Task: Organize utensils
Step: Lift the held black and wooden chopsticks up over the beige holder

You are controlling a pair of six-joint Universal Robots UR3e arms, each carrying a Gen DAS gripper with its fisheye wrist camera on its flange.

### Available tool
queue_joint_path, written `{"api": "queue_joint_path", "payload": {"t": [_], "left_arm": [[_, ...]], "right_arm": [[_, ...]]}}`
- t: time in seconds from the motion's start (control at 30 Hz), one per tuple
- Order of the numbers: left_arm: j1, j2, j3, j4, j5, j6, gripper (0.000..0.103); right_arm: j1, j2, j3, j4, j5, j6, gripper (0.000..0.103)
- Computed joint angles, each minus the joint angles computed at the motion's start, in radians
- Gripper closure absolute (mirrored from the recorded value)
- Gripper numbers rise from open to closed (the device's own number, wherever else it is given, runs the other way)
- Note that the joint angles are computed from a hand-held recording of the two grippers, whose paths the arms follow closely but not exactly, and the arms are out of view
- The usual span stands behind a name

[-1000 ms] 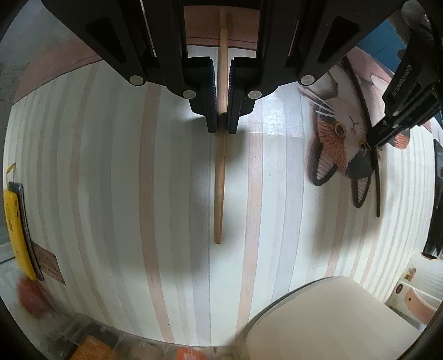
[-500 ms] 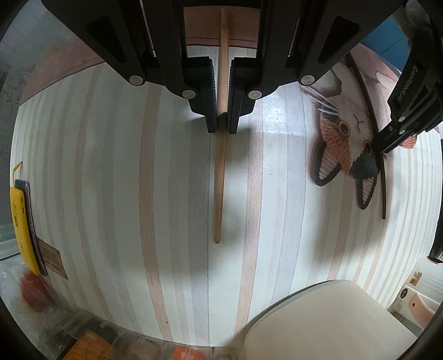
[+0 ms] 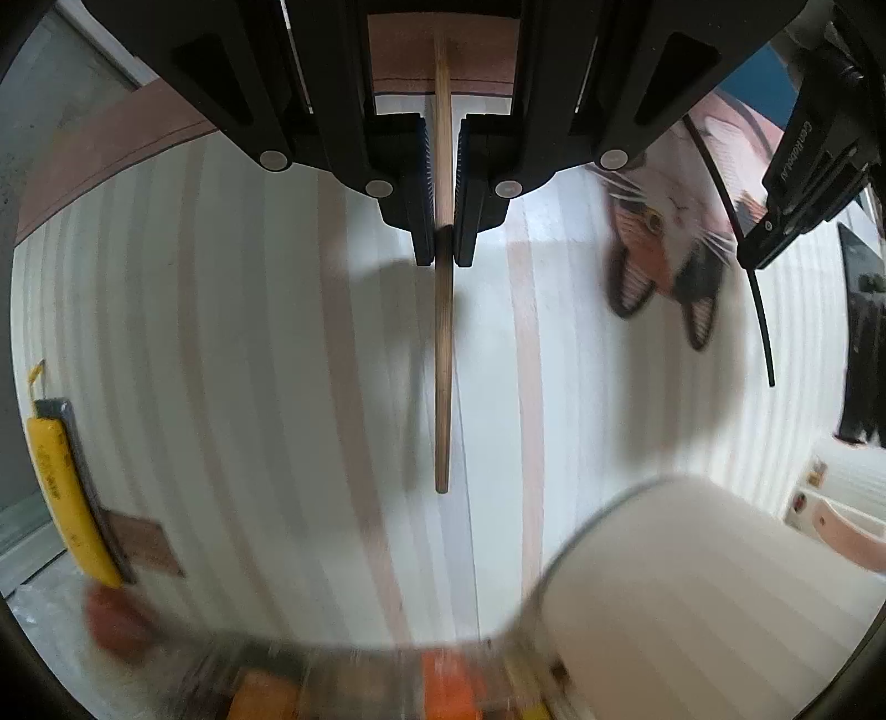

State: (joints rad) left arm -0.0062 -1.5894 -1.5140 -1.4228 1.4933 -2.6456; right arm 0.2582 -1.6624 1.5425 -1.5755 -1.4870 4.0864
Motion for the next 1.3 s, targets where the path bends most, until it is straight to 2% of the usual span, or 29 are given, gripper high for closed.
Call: {"api": "queue_joint_path", "payload": {"t": [0.33, 0.8, 1.1, 1.3], "left_arm": [[0.041, 0.064, 0.097, -0.057, -0.078, 0.03, 0.1], [0.142, 0.093, 0.262, -0.184, -0.216, 0.071, 0.1], [0.176, 0.039, 0.456, -0.248, -0.319, 0.073, 0.101], [0.202, -0.041, 0.688, -0.376, -0.387, 0.078, 0.101]], "right_arm": [[0.061, -0.007, -0.151, 0.056, -0.111, 0.039, 0.096], [0.054, 0.031, -0.355, 0.095, -0.169, 0.015, 0.096], [0.05, 0.097, -0.55, 0.139, -0.205, -0.003, 0.096], [0.041, 0.158, -0.719, 0.182, -0.225, -0.018, 0.096]]}}
